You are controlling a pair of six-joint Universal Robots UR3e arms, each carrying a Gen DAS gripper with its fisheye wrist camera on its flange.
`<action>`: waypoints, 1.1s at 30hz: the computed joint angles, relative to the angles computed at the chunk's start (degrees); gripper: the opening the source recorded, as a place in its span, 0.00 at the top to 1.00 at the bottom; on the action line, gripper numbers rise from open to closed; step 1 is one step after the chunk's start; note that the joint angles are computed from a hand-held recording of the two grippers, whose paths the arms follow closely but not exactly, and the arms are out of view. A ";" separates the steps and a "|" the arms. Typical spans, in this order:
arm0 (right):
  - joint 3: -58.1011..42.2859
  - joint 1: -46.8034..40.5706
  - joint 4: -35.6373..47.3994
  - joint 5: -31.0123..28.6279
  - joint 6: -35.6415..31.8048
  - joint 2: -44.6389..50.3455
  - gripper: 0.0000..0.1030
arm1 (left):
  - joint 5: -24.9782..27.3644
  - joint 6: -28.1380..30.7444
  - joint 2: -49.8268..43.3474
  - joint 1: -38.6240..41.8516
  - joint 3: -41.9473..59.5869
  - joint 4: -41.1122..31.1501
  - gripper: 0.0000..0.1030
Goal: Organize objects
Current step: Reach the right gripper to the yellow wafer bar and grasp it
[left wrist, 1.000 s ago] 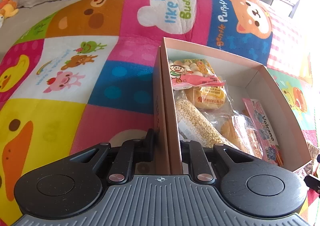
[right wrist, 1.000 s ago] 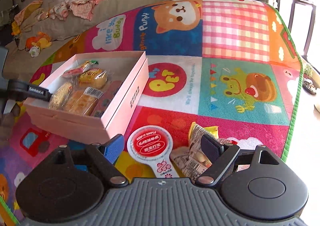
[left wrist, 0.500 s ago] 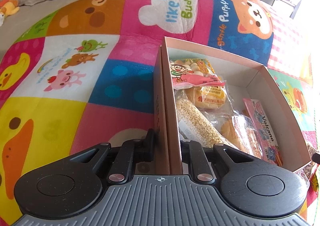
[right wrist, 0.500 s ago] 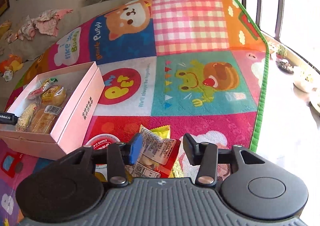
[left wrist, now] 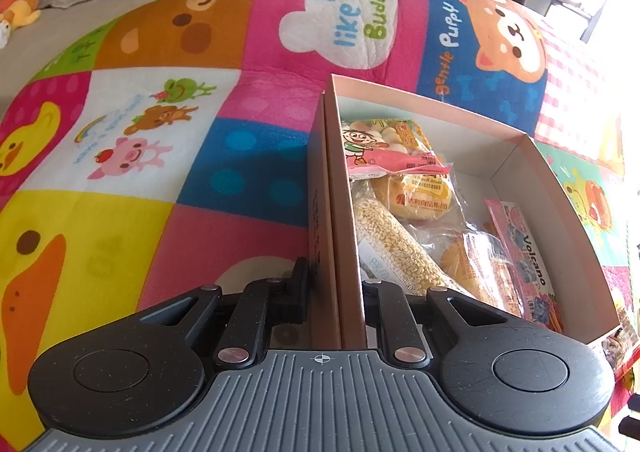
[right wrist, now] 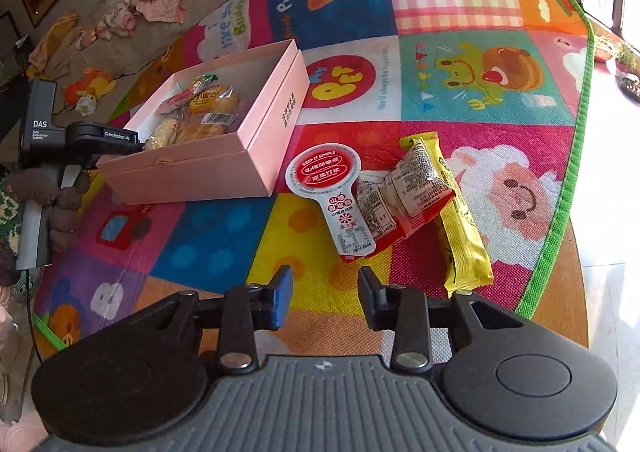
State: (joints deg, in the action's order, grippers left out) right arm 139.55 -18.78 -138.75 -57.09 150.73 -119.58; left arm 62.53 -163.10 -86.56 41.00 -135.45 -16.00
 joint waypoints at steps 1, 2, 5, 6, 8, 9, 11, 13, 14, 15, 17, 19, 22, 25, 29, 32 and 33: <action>1.21 0.96 -3.04 -1.21 0.38 -1.16 0.62 | -0.08 -0.01 0.01 0.10 -0.12 0.13 0.83; 2.62 2.69 -8.25 -3.27 0.85 -1.47 0.59 | -0.12 -0.04 -0.04 0.13 -0.19 0.25 0.83; 4.37 8.64 -22.83 -9.72 1.51 3.68 0.49 | -0.30 -0.01 -0.07 0.21 -0.24 0.26 0.83; 4.35 10.56 -27.20 -11.89 1.50 6.50 0.49 | -0.28 0.04 -0.04 0.19 -0.26 0.25 0.83; 4.00 14.58 -38.35 -17.23 1.22 14.07 0.39 | -0.28 0.14 0.05 0.16 -0.25 0.12 0.83; 3.67 16.02 -43.93 -19.48 1.46 17.81 0.26 | -0.25 0.08 0.04 0.09 -0.20 0.08 0.83; 0.96 15.69 -47.13 -19.61 3.18 22.15 0.24 | -0.30 0.11 0.00 0.14 -0.17 0.07 0.83; -3.61 13.01 -42.88 -16.45 7.04 23.86 0.27 | -0.31 0.07 -0.02 0.13 -0.16 0.11 0.83; -6.13 11.74 -40.61 -15.25 9.00 25.12 0.38 | -0.34 0.11 -0.02 0.16 -0.16 0.09 0.83; -8.53 10.90 -38.33 -14.86 10.71 26.39 0.53 | -0.34 0.11 -0.02 0.16 -0.16 0.09 0.83; -12.75 9.83 -34.47 -15.18 14.32 29.10 0.59 | -0.52 0.26 0.02 0.20 -0.16 -0.04 0.82; -14.64 8.19 -32.54 -15.45 16.96 31.39 0.60 | -0.76 0.41 0.03 0.36 -0.23 -0.09 0.82; -13.71 4.83 -31.27 -13.58 17.48 31.66 0.60 | -0.66 0.31 0.05 0.29 -0.33 0.10 0.82; -11.74 0.79 -26.89 -8.88 14.22 29.97 0.60 | -0.88 0.48 0.10 0.49 -0.37 -0.08 0.82; -8.53 -0.90 -20.86 -5.59 8.05 25.85 0.59 | -0.73 0.40 0.14 0.41 -0.34 -0.11 0.83; -4.67 0.95 -25.63 -9.16 7.11 24.11 0.60 | -0.85 0.75 0.18 0.67 -0.18 -0.60 0.83; -4.35 1.25 -25.80 -10.54 7.87 23.40 0.66 | -0.83 0.76 0.21 0.71 -0.08 -0.80 0.83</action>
State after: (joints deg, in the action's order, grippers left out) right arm 135.20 -17.53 -164.56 -67.63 158.60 -96.18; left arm 61.70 -162.35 -86.35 41.71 -135.53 -16.80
